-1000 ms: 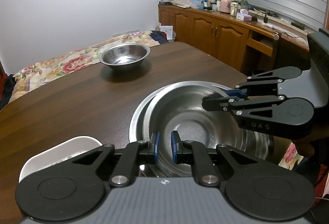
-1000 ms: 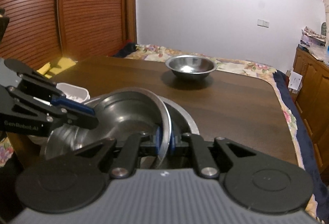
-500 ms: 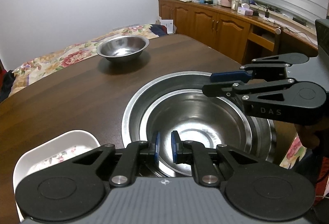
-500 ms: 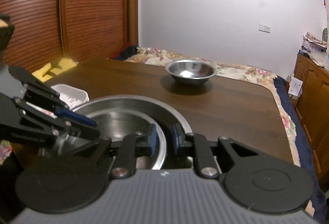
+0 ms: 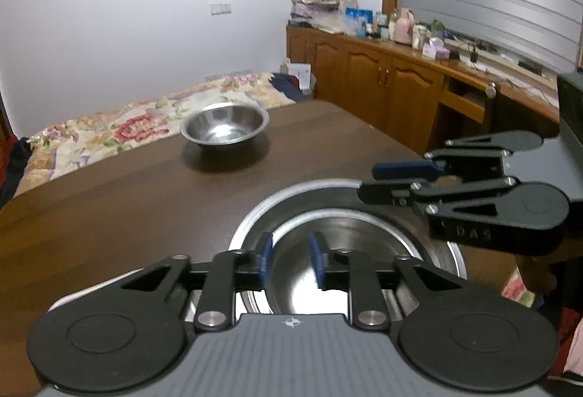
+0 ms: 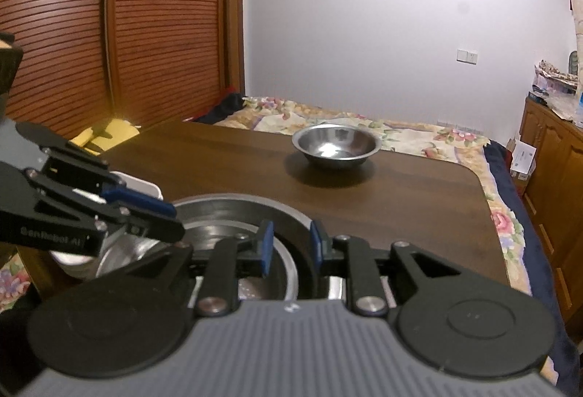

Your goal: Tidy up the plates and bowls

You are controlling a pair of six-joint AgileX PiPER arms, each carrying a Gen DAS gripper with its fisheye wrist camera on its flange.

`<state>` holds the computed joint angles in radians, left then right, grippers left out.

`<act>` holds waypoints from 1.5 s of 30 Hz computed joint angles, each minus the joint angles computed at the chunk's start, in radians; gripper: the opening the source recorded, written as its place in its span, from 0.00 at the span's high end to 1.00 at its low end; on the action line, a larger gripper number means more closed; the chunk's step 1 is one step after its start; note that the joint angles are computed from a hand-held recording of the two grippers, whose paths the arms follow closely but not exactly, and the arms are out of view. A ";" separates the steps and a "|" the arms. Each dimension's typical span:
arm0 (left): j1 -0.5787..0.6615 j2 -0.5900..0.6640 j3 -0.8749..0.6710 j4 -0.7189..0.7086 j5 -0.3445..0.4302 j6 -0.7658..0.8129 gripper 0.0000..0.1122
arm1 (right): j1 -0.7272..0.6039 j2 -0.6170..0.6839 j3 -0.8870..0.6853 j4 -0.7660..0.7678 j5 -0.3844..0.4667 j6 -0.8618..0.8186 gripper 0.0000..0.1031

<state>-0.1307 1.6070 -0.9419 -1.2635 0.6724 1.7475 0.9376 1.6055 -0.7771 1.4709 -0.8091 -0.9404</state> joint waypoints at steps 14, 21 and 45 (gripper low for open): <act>-0.053 0.150 -0.258 -0.057 -0.096 -0.056 0.35 | -0.219 -0.028 -0.073 -0.060 0.128 -0.107 0.58; -0.088 0.284 -0.495 0.085 -0.142 -0.289 0.34 | -0.400 0.011 -0.183 -0.041 0.306 -0.244 0.54; -0.212 0.688 -1.060 0.659 -0.124 -0.974 0.42 | -0.643 0.317 -0.504 0.158 0.616 -0.436 0.54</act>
